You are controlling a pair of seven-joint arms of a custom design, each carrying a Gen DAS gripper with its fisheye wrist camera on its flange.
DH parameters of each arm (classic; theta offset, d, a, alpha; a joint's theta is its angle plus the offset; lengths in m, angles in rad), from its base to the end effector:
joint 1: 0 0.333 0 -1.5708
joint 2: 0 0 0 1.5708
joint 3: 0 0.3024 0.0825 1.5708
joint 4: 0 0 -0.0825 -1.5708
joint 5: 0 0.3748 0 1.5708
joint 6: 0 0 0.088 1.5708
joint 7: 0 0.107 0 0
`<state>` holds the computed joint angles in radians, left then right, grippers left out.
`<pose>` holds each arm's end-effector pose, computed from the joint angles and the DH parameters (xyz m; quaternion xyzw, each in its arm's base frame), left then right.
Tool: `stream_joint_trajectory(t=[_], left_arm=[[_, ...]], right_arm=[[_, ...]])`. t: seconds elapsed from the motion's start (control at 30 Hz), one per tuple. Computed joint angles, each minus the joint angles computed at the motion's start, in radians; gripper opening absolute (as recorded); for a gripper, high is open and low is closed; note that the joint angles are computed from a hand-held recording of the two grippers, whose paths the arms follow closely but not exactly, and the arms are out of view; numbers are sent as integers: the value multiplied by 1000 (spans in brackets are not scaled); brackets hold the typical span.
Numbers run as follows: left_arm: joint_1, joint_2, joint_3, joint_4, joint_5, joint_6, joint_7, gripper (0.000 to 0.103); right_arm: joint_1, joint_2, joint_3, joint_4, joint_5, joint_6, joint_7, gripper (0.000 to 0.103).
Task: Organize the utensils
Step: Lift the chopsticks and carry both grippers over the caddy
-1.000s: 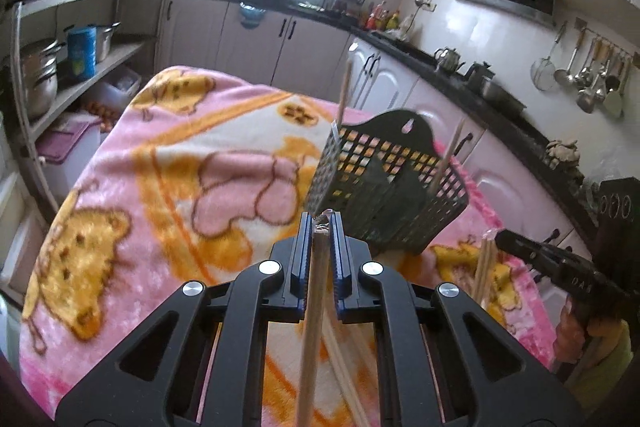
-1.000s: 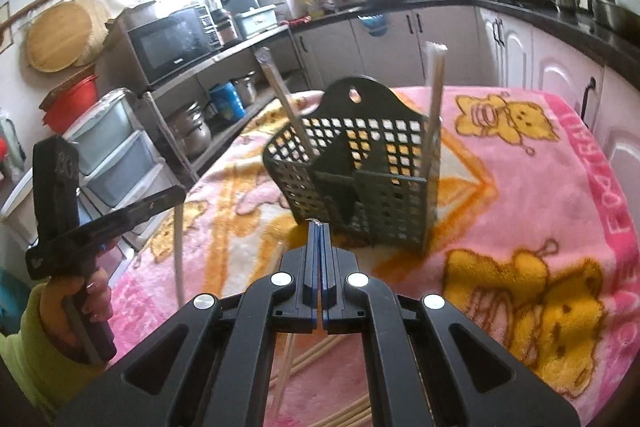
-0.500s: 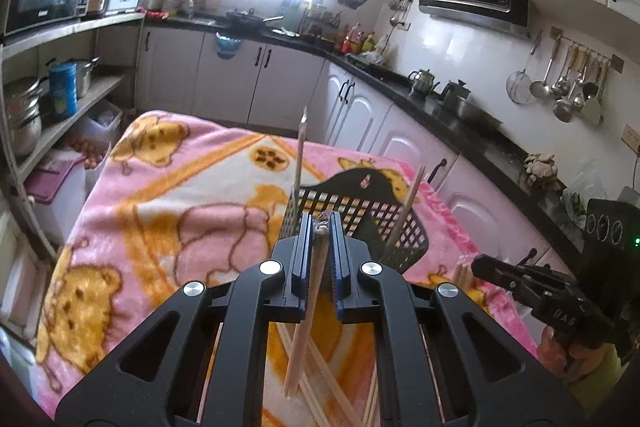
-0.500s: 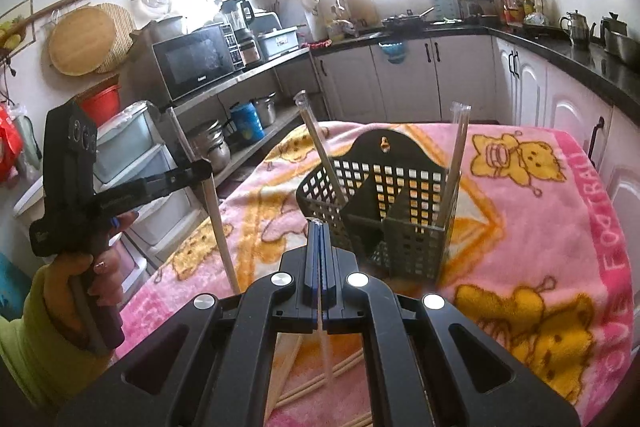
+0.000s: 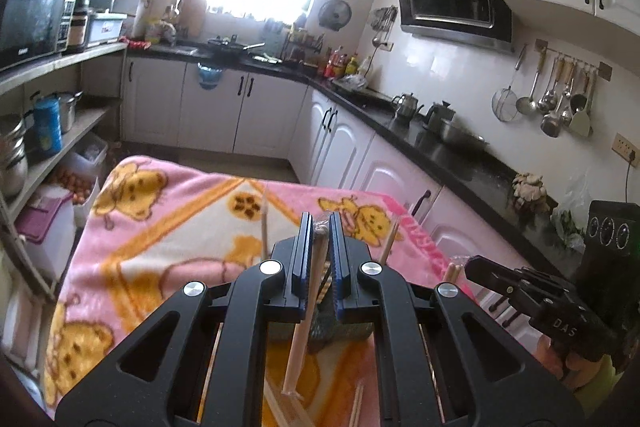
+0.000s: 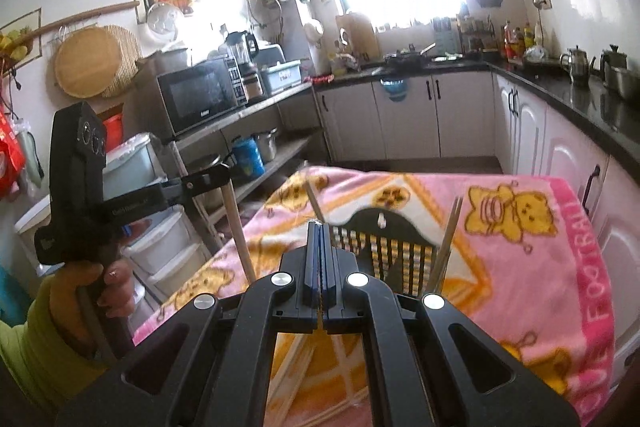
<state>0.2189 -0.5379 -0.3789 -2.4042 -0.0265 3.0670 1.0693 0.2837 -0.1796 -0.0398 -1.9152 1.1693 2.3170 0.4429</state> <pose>0.4311 -0.1032 0.6292 -0.6671 0.4972 -0.4553 0.3170 0.5248 0.1466 0.6354 -0.7691 0.3214 -0.0562 0.5495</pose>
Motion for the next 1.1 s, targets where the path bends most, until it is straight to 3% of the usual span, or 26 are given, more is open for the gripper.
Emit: stream_joint_trajectory(t=[0.27,0.5,0.77,1.1], left_arm=[[35,97,-26,127,35,23,-9,3],[98,180,-82,242,123,22,-69,3],[199,269,-166,347,306,28,-207,3],[220,375,-172,402,521,40,-415,3]], right_arm=[[-11,60,11,114,36,25,7,1],[-36,127,33,215,56,59,34,1],[-70,206,69,312,58,100,67,1],[-104,275,107,367,47,125,106,1]])
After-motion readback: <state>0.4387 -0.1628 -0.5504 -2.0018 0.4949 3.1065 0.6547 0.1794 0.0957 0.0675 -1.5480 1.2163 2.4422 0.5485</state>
